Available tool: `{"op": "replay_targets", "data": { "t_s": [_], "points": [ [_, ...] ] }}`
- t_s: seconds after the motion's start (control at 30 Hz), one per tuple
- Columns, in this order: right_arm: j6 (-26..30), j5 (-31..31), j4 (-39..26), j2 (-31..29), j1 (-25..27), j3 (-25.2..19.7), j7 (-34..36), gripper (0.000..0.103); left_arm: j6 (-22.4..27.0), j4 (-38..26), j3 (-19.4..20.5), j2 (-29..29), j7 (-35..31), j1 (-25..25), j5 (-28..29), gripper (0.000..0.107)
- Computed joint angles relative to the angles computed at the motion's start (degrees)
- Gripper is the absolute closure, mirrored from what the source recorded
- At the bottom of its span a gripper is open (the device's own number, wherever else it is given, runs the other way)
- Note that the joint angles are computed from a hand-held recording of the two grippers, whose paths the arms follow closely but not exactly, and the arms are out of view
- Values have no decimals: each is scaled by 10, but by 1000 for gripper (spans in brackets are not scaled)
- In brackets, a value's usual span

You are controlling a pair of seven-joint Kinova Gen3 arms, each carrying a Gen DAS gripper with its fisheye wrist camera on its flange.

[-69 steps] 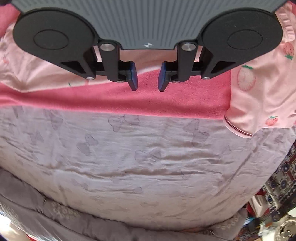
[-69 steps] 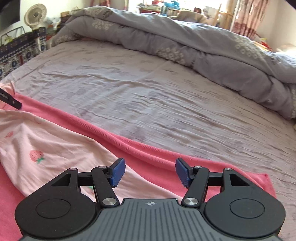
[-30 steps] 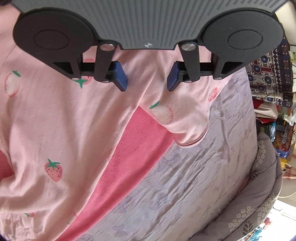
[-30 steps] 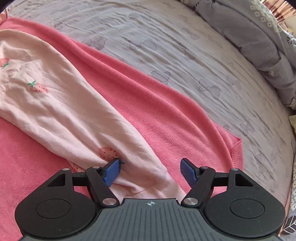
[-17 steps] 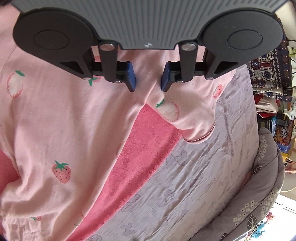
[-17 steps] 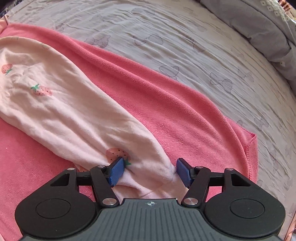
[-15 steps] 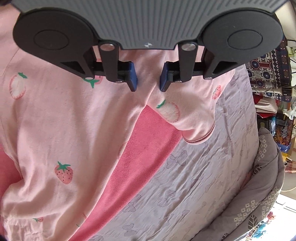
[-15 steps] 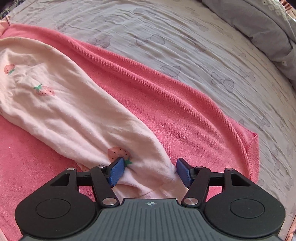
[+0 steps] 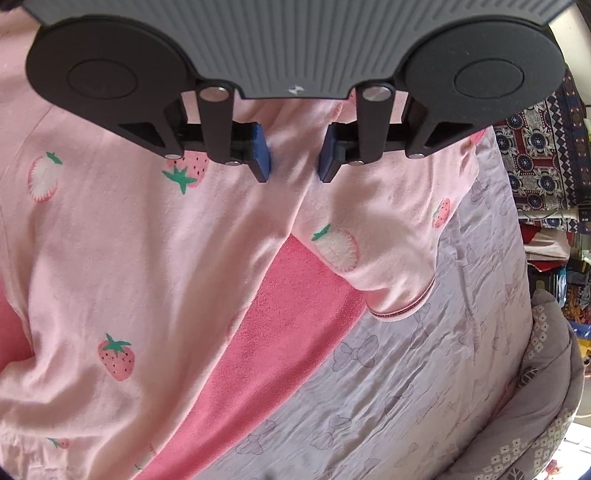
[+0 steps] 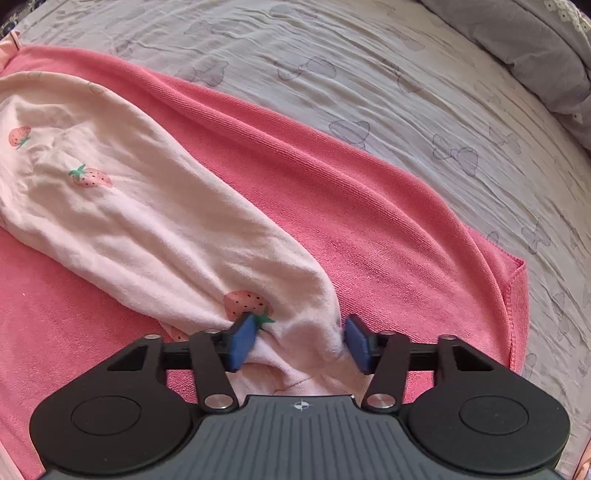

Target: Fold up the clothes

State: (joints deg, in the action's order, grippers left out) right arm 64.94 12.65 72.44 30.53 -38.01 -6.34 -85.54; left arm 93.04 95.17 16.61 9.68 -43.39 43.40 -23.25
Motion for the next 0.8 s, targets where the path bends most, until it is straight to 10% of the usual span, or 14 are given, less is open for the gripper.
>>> {"op": "replay_targets", "data": {
  "t_s": [0.1,0.8],
  "points": [
    [-6,31,16,-14,-27,5,-14,92,31,-13,10,17,50,36,-29,104],
    [13,156,177,-213,-51,-41,-220,96,237,-122,47,40,220,209,-125,104]
  ]
}}
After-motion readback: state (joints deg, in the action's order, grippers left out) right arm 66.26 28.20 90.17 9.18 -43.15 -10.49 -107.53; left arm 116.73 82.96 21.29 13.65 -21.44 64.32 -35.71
